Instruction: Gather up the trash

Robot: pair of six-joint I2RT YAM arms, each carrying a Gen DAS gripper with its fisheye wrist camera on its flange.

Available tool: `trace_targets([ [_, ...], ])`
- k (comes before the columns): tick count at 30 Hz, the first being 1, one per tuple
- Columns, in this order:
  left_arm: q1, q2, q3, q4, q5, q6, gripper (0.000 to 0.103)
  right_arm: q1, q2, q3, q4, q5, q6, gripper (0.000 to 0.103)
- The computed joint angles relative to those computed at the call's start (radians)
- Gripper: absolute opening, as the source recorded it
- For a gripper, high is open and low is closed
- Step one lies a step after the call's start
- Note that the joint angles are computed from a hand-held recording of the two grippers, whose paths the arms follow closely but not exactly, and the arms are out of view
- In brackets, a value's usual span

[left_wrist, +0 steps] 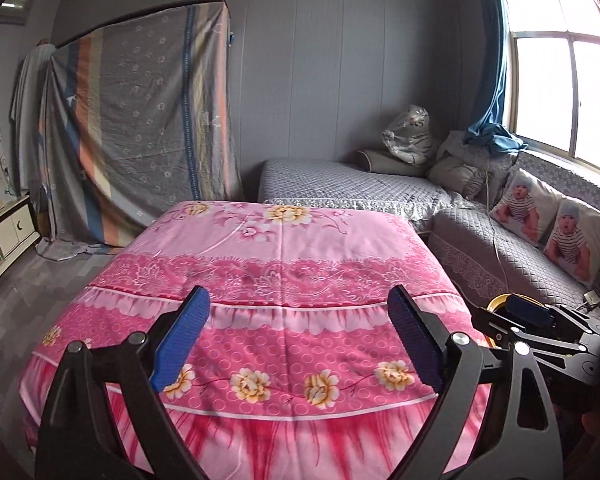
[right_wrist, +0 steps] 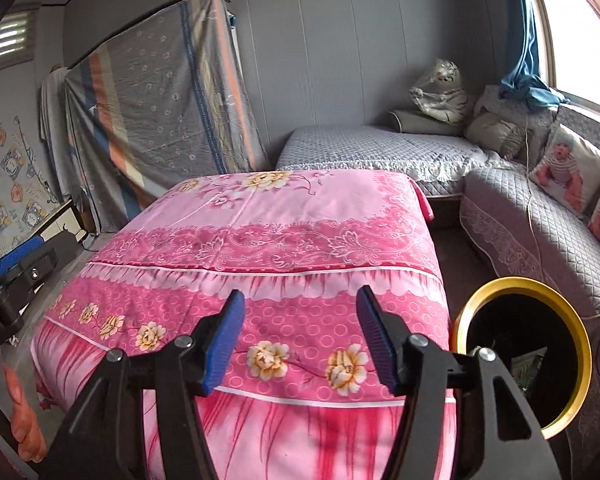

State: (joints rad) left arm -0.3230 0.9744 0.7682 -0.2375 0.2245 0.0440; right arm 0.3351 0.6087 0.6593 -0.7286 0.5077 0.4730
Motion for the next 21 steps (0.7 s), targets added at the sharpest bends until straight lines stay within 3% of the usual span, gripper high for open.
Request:
trace_targets([
  [4,0.105,-0.079,-0.076,0.012,0.028,0.025,0.094,0.167,0.035,-0.008,-0.012,0.119,0.103,0.066],
  [8,0.188,-0.130,-0.116,0.002,0.073,0.040,0.095,0.311,0.077,-0.016,-0.067,0.244,0.226,0.067],
  [15,0.234,-0.207,-0.224,0.065,0.038,0.045,0.095,0.443,0.076,-0.075,-0.111,0.370,0.411,0.078],
  [18,0.266,-0.200,-0.239,0.079,0.080,0.026,0.095,0.476,0.054,-0.095,-0.129,0.419,0.464,0.081],
  [21,0.269,-0.209,-0.256,0.097,0.070,0.012,0.095,0.555,0.082,-0.105,-0.169,0.523,0.553,0.087],
])
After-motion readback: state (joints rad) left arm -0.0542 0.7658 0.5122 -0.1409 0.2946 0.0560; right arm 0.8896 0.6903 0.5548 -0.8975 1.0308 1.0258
